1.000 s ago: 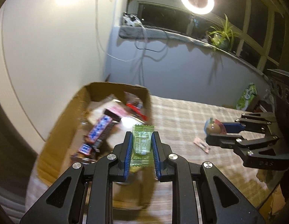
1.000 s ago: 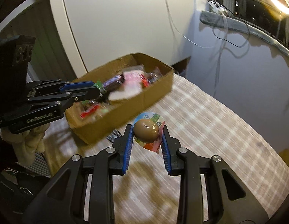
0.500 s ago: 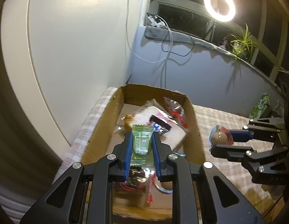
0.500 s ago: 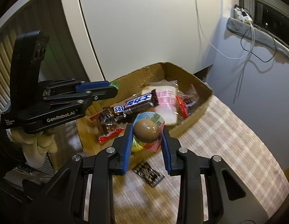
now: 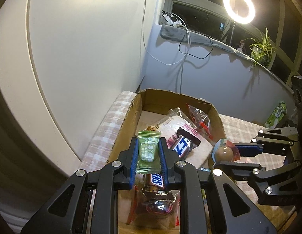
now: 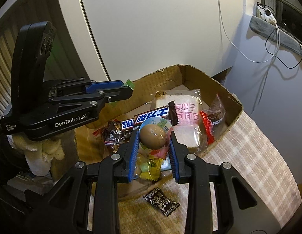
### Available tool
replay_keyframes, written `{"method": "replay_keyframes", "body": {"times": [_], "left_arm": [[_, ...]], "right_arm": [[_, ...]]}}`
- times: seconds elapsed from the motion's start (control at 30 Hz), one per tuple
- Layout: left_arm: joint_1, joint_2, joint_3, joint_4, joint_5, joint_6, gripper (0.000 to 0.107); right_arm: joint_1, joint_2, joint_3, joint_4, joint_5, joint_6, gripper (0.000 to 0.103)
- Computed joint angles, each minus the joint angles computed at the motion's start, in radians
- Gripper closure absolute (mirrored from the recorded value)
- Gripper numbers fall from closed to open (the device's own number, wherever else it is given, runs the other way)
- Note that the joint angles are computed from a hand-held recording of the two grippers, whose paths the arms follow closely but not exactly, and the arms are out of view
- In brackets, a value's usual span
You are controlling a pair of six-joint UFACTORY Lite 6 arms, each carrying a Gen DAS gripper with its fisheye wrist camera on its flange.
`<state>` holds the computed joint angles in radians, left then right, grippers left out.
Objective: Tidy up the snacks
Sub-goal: 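Carry the green mint and chocolate egg into the box and open both tools, then grasp the black candy with the left tool while the right tool grasps the pink candy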
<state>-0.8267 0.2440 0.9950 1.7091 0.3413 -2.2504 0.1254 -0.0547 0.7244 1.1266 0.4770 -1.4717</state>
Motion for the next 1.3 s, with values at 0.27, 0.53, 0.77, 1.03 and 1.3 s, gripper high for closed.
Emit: {"method": "replay_keyframes", "body": {"times": [0.27,0.53,0.77,1.03,1.3], "left_arm": [[0.015,0.014,0.009,0.015,-0.008,-0.005,0.085],[0.015,0.016,0.013,0.009,-0.004,-0.002,0.064],[0.016,0.008,0.008,0.005,0.002,-0.005,0.051],[-0.008,-0.011,-0.003,-0.022,0.037,0.003,0.033],[-0.061,-0.014,0.017,-0.089,0.061,0.053,0.032]], "right_arm": [[0.024,0.020,0.017,0.005,-0.023,0.004,0.072],[0.033,-0.007,0.002,0.017,-0.053,-0.002,0.042],[0.024,-0.034,-0.025,-0.003,-0.072,-0.001,0.035],[-0.091,-0.102,-0.071,-0.024,-0.026,-0.023,0.020],[-0.280,-0.154,-0.096,-0.078,0.080,-0.066,0.020]]}}
